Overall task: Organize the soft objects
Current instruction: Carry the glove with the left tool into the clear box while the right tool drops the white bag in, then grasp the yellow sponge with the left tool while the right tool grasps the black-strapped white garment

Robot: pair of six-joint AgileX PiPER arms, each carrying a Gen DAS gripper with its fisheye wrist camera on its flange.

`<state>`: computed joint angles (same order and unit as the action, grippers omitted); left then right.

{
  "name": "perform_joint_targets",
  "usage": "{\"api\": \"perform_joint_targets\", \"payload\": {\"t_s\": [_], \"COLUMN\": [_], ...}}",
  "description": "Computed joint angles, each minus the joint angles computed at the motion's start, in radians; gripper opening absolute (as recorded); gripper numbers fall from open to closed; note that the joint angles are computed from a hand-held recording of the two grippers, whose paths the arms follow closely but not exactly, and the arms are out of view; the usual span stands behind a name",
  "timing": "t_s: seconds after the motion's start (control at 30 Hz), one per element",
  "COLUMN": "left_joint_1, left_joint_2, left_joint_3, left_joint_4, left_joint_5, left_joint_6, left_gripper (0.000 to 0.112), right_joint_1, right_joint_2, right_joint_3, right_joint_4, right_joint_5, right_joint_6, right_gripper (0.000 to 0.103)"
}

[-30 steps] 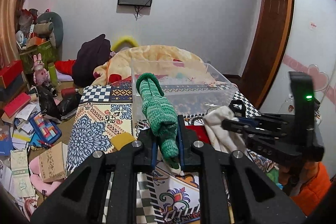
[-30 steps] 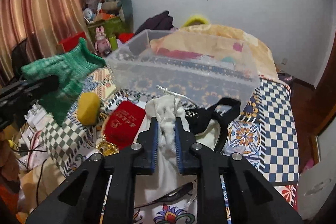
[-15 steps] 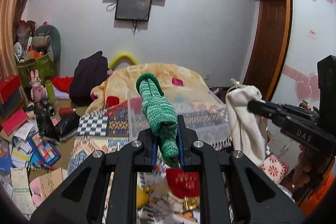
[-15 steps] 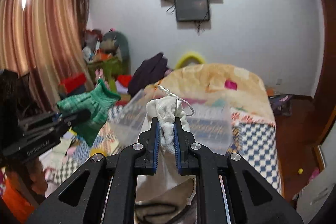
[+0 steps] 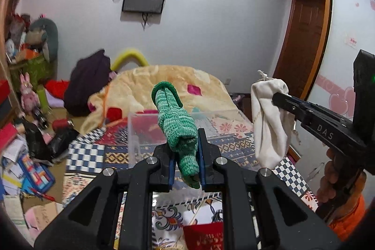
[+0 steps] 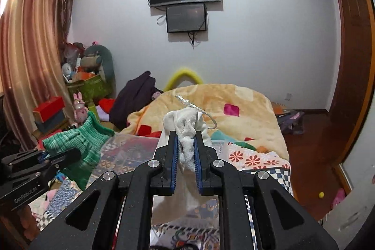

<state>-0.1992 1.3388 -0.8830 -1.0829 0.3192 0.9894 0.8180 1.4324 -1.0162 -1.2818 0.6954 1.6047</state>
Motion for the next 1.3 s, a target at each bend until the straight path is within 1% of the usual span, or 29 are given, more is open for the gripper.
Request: {"api": "perform_joint_targets", "payload": {"t_s": [0.07, 0.17, 0.3, 0.4, 0.47, 0.6, 0.67, 0.73, 0.77, 0.8, 0.83, 0.87, 0.9, 0.97, 1.03, 1.1, 1.23, 1.3], "left_joint_1": [-0.005, -0.030, -0.059, -0.077, -0.081, -0.097, -0.097, -0.095, -0.092, -0.090, -0.087, -0.086, -0.081, -0.065, -0.055, -0.046, -0.030, -0.022], "left_joint_2": [0.055, 0.132, 0.210, 0.243, 0.251, 0.260, 0.257, 0.255, 0.249, 0.244, 0.233, 0.222, 0.206, 0.174, 0.140, 0.094, 0.001, -0.045], "left_joint_3": [-0.034, -0.080, -0.122, -0.145, -0.148, -0.151, -0.150, -0.150, -0.147, -0.145, -0.140, -0.133, -0.126, -0.117, -0.105, -0.082, -0.039, -0.013], "left_joint_4": [0.027, 0.126, 0.292, 0.424, 0.445, 0.518, 0.525, 0.516, 0.511, 0.505, 0.495, 0.486, 0.464, 0.409, 0.378, 0.350, 0.323, 0.308], "left_joint_5": [-0.003, -0.033, -0.053, -0.048, -0.043, -0.043, -0.034, -0.031, -0.027, -0.025, -0.022, -0.022, -0.016, 0.002, 0.015, 0.015, 0.030, 0.036], "left_joint_6": [-0.026, -0.116, -0.261, -0.381, -0.398, -0.454, -0.457, -0.449, -0.446, -0.444, -0.437, -0.433, -0.417, -0.367, -0.342, -0.316, -0.277, -0.256], "left_gripper": [0.015, 0.015, 0.015, 0.015, 0.015, 0.016, 0.017, 0.021, 0.026, 0.033, 0.036, 0.040, 0.040, 0.041, 0.047, 0.057, 0.066, 0.071], "right_joint_1": [-0.022, -0.051, -0.108, -0.134, -0.142, -0.172, -0.172, -0.171, -0.168, -0.161, -0.154, -0.142, -0.136, -0.123, -0.117, -0.097, -0.035, 0.005], "right_joint_2": [0.028, 0.065, 0.128, 0.153, 0.163, 0.185, 0.181, 0.189, 0.188, 0.182, 0.171, 0.159, 0.156, 0.129, 0.101, 0.061, -0.006, -0.042], "right_joint_3": [-0.011, -0.028, -0.074, -0.086, -0.088, -0.128, -0.129, -0.147, -0.152, -0.152, -0.144, -0.137, -0.139, -0.129, -0.115, -0.090, -0.048, -0.019], "right_joint_4": [0.016, 0.051, 0.176, 0.263, 0.303, 0.469, 0.522, 0.552, 0.556, 0.553, 0.538, 0.509, 0.492, 0.476, 0.472, 0.428, 0.328, 0.268], "right_joint_5": [-0.021, -0.043, -0.092, -0.112, -0.113, -0.120, -0.117, -0.102, -0.094, -0.091, -0.089, -0.081, -0.075, -0.065, -0.072, -0.068, -0.025, 0.001], "right_joint_6": [-0.023, -0.075, -0.223, -0.318, -0.359, -0.538, -0.595, -0.635, -0.641, -0.638, -0.624, -0.596, -0.581, -0.564, -0.554, -0.505, -0.414, -0.353], "right_gripper": [0.012, 0.012, 0.012, 0.012, 0.013, 0.015, 0.016, 0.021, 0.027, 0.036, 0.041, 0.048, 0.050, 0.051, 0.054, 0.065, 0.068, 0.075]}}
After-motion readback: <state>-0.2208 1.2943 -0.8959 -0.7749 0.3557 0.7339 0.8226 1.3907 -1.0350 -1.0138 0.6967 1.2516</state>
